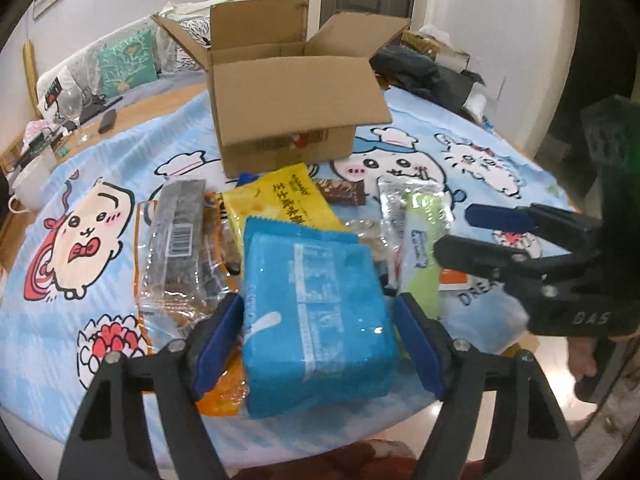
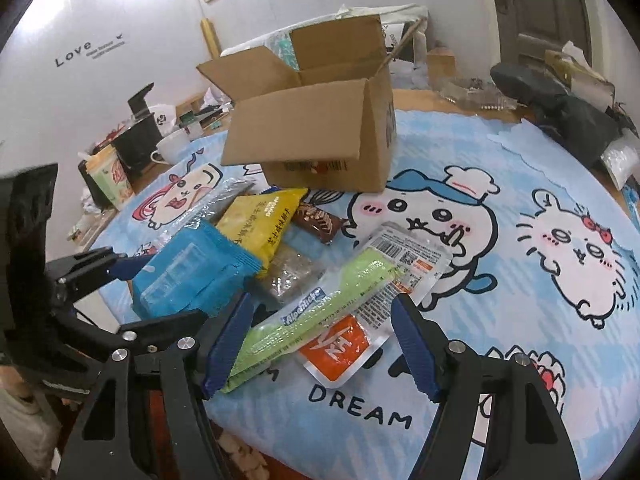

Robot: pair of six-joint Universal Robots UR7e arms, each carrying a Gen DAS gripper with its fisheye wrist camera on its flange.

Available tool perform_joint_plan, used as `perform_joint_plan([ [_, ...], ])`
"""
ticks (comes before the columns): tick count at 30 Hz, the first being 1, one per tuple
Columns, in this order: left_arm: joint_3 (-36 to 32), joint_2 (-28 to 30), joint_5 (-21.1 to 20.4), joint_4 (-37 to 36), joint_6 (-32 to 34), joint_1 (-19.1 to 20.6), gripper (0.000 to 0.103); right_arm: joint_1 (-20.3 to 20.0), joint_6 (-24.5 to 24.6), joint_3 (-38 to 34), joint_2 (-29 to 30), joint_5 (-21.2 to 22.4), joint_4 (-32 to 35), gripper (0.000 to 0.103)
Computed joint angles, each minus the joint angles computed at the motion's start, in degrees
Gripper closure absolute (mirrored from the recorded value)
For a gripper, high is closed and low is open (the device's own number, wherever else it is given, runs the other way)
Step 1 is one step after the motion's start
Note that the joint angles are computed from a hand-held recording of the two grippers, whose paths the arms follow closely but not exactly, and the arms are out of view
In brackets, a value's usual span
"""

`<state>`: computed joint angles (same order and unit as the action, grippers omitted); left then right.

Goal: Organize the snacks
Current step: 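Grasp the blue wrapped packet with the left gripper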

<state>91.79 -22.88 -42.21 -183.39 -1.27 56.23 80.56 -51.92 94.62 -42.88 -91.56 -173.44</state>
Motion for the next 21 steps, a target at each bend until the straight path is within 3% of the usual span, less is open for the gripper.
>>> perform_joint_plan([
  [10, 0.7, -0.2, -1.8, -3.9, 1.9, 0.5, 0.035, -0.5, 0.1, 0.3, 0.2, -0.5, 0.1, 0.035],
  [21, 2.1, -1.4, -1.7, -7.2, 1.5, 0.9, 0.035, 1.4, -2.5, 0.6, 3.8, -5.5, -8.1, 0.043],
])
